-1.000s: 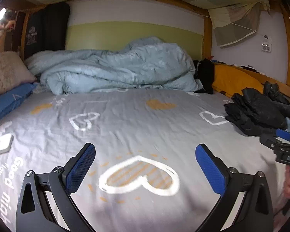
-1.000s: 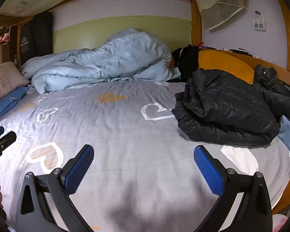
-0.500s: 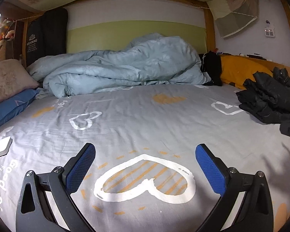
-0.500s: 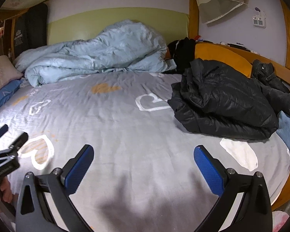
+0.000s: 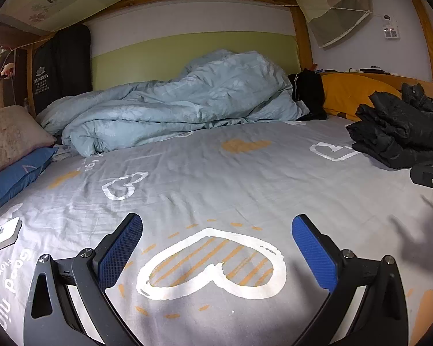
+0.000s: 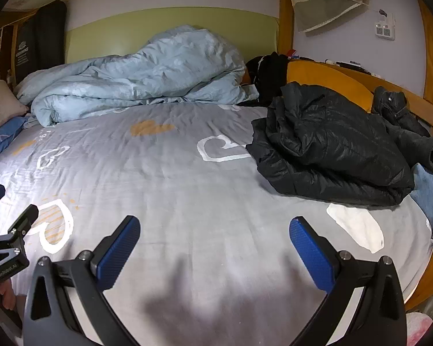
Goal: Fold large clothes
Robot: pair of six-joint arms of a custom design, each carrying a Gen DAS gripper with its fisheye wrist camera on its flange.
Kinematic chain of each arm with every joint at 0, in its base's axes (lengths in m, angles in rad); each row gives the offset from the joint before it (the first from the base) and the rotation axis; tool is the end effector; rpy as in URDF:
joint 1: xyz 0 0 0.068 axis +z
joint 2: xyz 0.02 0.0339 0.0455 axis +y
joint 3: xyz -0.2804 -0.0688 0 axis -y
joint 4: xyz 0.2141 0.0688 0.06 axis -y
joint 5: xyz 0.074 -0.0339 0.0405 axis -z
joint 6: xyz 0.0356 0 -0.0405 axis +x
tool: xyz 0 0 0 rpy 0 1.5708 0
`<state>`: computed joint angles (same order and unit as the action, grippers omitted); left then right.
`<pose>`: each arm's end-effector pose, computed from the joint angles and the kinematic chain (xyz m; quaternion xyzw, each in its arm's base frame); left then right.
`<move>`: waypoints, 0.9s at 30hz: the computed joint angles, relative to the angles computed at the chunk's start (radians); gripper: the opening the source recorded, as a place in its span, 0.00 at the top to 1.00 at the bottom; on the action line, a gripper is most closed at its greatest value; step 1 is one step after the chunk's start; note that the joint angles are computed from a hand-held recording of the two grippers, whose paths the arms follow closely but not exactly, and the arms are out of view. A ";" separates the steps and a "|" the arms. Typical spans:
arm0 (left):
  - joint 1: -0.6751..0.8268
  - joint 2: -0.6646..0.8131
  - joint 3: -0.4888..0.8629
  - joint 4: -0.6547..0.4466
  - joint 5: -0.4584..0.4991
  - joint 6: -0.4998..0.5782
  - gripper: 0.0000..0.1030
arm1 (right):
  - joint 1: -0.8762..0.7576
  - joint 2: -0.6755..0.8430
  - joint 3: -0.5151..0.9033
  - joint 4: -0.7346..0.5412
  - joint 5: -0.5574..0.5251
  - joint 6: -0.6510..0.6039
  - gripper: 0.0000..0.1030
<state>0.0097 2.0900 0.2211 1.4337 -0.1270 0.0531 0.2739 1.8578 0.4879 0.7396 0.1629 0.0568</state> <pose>0.2527 0.0070 0.0886 -0.0159 0.8419 0.0703 0.5347 0.2798 0.0726 0.1203 -0.0596 0.8873 0.0028 0.4574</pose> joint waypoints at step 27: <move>0.027 -0.020 0.021 -0.072 0.014 -0.024 0.00 | 0.005 0.006 -0.001 0.002 -0.005 0.007 0.00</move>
<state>0.0365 2.0703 0.2422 1.3621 -0.1129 0.0290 0.2792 1.8642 0.4870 0.7414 0.1578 0.0637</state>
